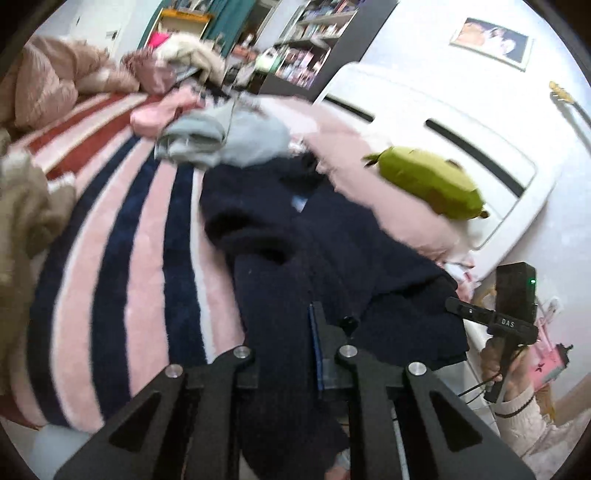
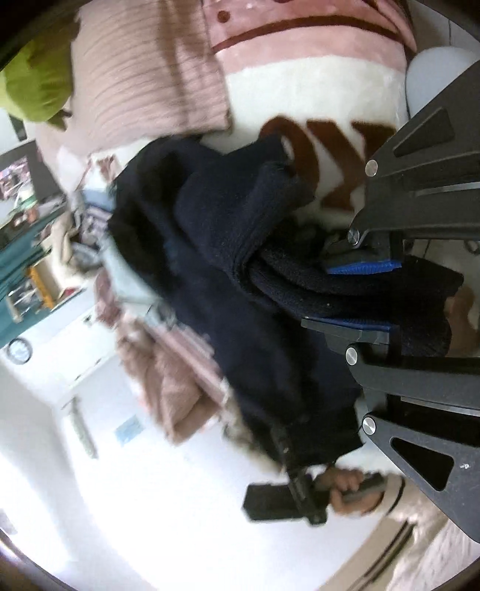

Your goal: Fold small clothes

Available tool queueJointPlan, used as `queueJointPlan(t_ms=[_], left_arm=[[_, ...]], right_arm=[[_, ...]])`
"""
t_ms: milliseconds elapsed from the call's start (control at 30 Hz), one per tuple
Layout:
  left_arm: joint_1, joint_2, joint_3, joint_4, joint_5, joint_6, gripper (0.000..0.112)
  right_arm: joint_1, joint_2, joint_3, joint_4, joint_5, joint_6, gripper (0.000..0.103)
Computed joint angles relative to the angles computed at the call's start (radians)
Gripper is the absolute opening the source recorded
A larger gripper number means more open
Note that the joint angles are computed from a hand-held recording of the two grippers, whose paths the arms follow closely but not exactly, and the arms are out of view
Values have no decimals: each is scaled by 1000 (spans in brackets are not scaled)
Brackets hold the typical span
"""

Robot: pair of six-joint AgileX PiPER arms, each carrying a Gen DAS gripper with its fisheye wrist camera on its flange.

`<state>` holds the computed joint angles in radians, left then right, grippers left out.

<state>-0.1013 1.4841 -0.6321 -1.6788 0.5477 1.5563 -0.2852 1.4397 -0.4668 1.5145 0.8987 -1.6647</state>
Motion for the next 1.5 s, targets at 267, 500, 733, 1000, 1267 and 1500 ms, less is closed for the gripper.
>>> queueJointPlan(t_ms=[267, 500, 733, 1000, 1267, 1500], left_arm=[[118, -275, 86, 177, 94, -183, 11], [89, -101, -64, 82, 25, -112, 12], [-12, 330, -460, 294, -152, -387, 13], [-55, 559, -760, 820, -100, -841, 32], [-17, 470, -887, 908, -2, -808, 90], [-95, 745, -1367, 1086, 219, -976, 90]], right_arm=[[-196, -229, 75, -105, 266, 100, 14], [-154, -251, -34, -56, 159, 181, 14], [72, 59, -312, -54, -195, 261, 14], [167, 371, -583, -312, -359, 508, 16], [137, 383, -656, -358, -271, 526, 19], [163, 454, -783, -457, -270, 630, 19]])
